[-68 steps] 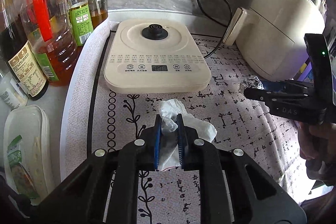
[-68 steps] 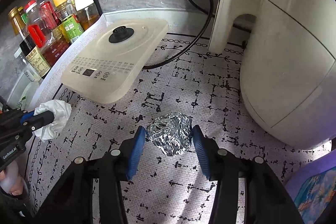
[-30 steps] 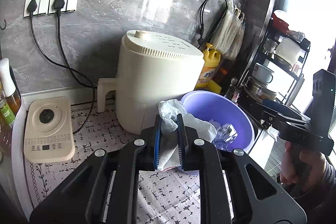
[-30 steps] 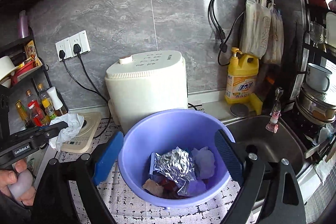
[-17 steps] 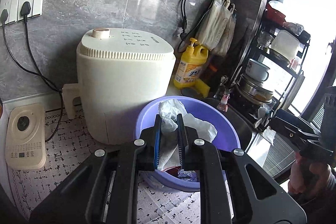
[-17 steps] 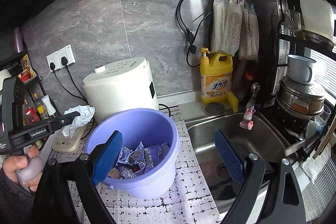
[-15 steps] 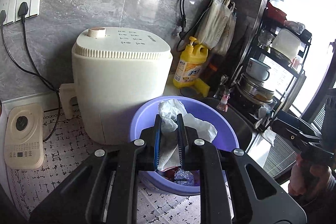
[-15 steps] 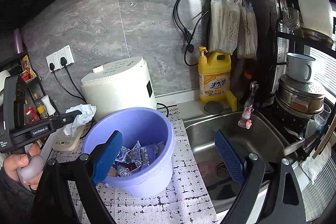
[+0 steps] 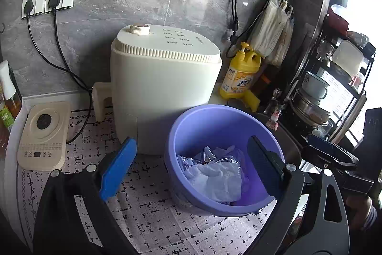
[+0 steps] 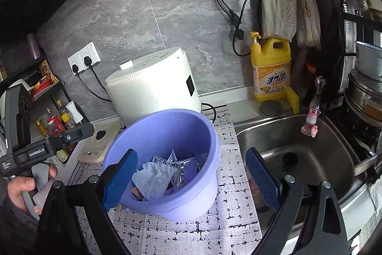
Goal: Collect trash
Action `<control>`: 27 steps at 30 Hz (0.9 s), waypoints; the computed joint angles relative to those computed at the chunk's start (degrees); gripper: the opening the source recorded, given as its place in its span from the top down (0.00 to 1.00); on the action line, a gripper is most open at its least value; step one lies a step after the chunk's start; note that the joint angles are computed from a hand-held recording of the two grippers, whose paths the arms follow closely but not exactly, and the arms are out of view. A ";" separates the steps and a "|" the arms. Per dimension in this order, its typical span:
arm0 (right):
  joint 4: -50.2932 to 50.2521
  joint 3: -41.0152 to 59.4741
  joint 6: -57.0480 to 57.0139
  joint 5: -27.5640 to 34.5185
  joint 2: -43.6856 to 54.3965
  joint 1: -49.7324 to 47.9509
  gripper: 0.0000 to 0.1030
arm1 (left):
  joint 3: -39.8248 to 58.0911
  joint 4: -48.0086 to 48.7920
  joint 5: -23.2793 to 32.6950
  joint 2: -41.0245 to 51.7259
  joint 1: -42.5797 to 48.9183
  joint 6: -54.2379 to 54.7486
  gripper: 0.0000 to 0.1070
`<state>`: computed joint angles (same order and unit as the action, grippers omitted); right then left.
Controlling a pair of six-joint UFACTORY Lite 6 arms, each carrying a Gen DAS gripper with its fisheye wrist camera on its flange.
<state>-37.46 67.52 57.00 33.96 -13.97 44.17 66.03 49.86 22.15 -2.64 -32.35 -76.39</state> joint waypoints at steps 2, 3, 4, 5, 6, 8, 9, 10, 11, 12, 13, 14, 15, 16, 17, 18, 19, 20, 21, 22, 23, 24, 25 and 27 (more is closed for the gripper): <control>2.96 2.52 -2.12 0.34 2.23 -0.21 0.12 | -1.01 -0.63 1.75 -2.15 -0.49 0.80 0.11; 4.82 4.10 -3.23 0.63 3.31 -0.18 0.12 | -1.41 -1.07 2.61 -3.24 -0.76 1.25 0.10; 5.70 5.43 -3.60 0.80 4.09 0.24 0.10 | -2.07 -1.75 3.19 -4.62 -0.82 2.05 0.09; 5.23 6.90 -2.95 1.47 4.99 1.23 0.09 | -2.68 -2.86 3.73 -6.08 -0.76 3.37 0.09; 3.96 8.40 -1.74 2.50 5.92 2.59 0.07 | -3.22 -3.52 4.71 -7.55 -0.73 4.37 0.09; 2.65 11.49 -0.38 4.30 7.93 5.19 0.07 | -4.07 -3.85 7.42 -10.12 -0.87 6.51 0.09; 2.38 12.80 0.20 4.86 8.83 6.31 0.07 | -4.82 -4.79 8.37 -11.63 -0.53 8.46 0.09; 1.54 14.15 1.39 5.71 9.85 7.56 0.07 | -5.67 -5.91 8.96 -13.37 0.05 10.15 0.09; 0.26 15.36 2.99 6.77 10.88 8.96 0.07 | -7.20 -7.10 9.04 -15.76 0.86 11.59 0.09; -0.89 16.78 4.33 8.02 11.98 10.34 0.07 | -8.71 -8.66 9.17 -18.30 1.81 13.26 0.09; -1.90 18.12 5.71 9.46 12.99 11.75 0.07 | -9.85 -10.29 9.76 -20.67 2.59 14.93 0.09; -2.73 19.33 7.15 10.83 13.86 13.05 0.07 | -10.97 -11.87 10.41 -23.18 3.46 16.66 0.09; -3.47 20.29 8.65 12.01 14.51 14.28 0.07 | -12.07 -12.45 11.37 -25.77 3.99 17.52 0.09; -4.07 21.22 9.95 13.12 15.10 15.50 0.07 | -12.82 -12.19 12.82 -28.12 4.13 17.67 0.09; -4.76 22.11 11.03 14.21 15.71 16.78 0.07 | -13.62 -13.18 13.66 -30.52 4.70 19.10 0.09; -5.45 23.20 11.75 15.48 16.46 18.01 0.07 | -14.38 -15.59 13.95 -32.98 5.96 21.96 0.09; -6.32 24.41 12.72 17.11 17.33 19.53 0.07 | -15.14 -17.62 14.45 -35.35 7.00 24.26 0.09; -7.03 25.58 13.59 18.61 18.07 20.96 0.07 | -15.81 -18.82 15.42 -37.60 7.74 25.77 0.09; -7.73 26.54 14.59 19.78 18.64 22.45 0.07 | -16.27 -19.72 16.54 -39.65 8.43 27.18 0.09; -8.03 27.12 15.04 20.34 18.76 23.63 0.07 | -16.67 -21.45 17.16 -41.59 9.46 29.48 0.09; -8.58 28.07 15.71 21.23 19.26 25.18 0.07 | -17.21 -23.66 17.68 -43.79 10.48 32.12 0.09; -9.06 29.16 15.99 22.27 19.83 26.63 0.07 | -17.57 -25.41 18.47 -45.74 11.36 34.19 0.09; -9.44 30.34 16.44 23.34 20.47 28.10 0.07 | -17.73 -25.98 19.77 -47.52 11.57 35.15 0.09; -10.79 32.84 18.17 25.98 21.82 31.16 0.07 | -18.20 -25.37 22.67 -51.11 10.27 35.57 0.09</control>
<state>-48.25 100.36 75.17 59.94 7.85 75.32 47.83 24.49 44.82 -53.75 -22.08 -40.82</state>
